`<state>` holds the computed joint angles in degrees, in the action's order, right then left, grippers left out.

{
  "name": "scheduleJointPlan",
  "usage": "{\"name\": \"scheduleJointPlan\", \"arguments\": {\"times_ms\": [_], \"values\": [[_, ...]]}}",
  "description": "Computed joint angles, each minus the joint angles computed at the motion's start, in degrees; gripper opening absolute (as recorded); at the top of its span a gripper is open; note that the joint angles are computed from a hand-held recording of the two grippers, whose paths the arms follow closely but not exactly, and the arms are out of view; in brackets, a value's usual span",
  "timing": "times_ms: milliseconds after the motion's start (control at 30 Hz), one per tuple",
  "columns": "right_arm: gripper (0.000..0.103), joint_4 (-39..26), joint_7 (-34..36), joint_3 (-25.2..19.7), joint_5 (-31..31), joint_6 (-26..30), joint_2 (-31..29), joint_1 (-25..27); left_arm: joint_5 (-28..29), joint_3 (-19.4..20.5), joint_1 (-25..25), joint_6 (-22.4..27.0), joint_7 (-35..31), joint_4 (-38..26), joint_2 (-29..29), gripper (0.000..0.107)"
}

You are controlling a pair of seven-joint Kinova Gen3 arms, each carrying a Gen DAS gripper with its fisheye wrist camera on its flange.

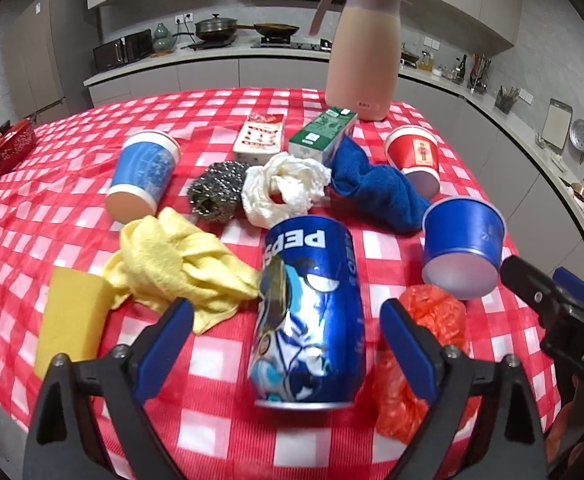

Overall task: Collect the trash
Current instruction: 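Grasp the blue Pepsi can with the left tool while the right tool grasps the blue paper cup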

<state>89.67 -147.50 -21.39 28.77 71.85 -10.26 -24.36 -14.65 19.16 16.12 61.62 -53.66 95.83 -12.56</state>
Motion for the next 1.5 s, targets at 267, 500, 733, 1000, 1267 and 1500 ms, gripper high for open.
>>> {"name": "scheduleJointPlan", "arguments": {"times_ms": [267,500,733,1000,1267,1500], "values": [[0.103,0.25,0.38,2.62,-2.11,-3.28,1.84,0.39,4.68,-3.62,1.19,-2.54,-5.43,0.71,2.05,0.066],[0.103,-0.66,0.58,4.14,-2.54,-4.85,4.43,0.13,7.51,-4.99,0.11,-8.33,-8.63,3.42,-0.07,0.055],[0.103,-0.72,0.94,6.8,-4.57,-7.13,6.65,-0.32,8.28,-4.63,-1.37,-10.73,-9.51,4.46,-0.54,0.052],[0.091,1.74,1.71,6.75,-4.46,-10.69,5.09,-0.42,10.8,-5.75,-1.92,-10.52,-11.35,4.49,-1.47,0.051],[0.091,3.97,1.65,5.04,-3.66,-10.12,0.59,1.4,8.47,-2.49,-3.5,-8.36,-8.22,3.97,-1.44,0.053],[0.091,6.49,4.53,5.33,-8.31,-10.73,-2.1,4.03,7.72,-3.3,-1.58,-8.05,-6.62,4.76,0.14,0.06]]}}
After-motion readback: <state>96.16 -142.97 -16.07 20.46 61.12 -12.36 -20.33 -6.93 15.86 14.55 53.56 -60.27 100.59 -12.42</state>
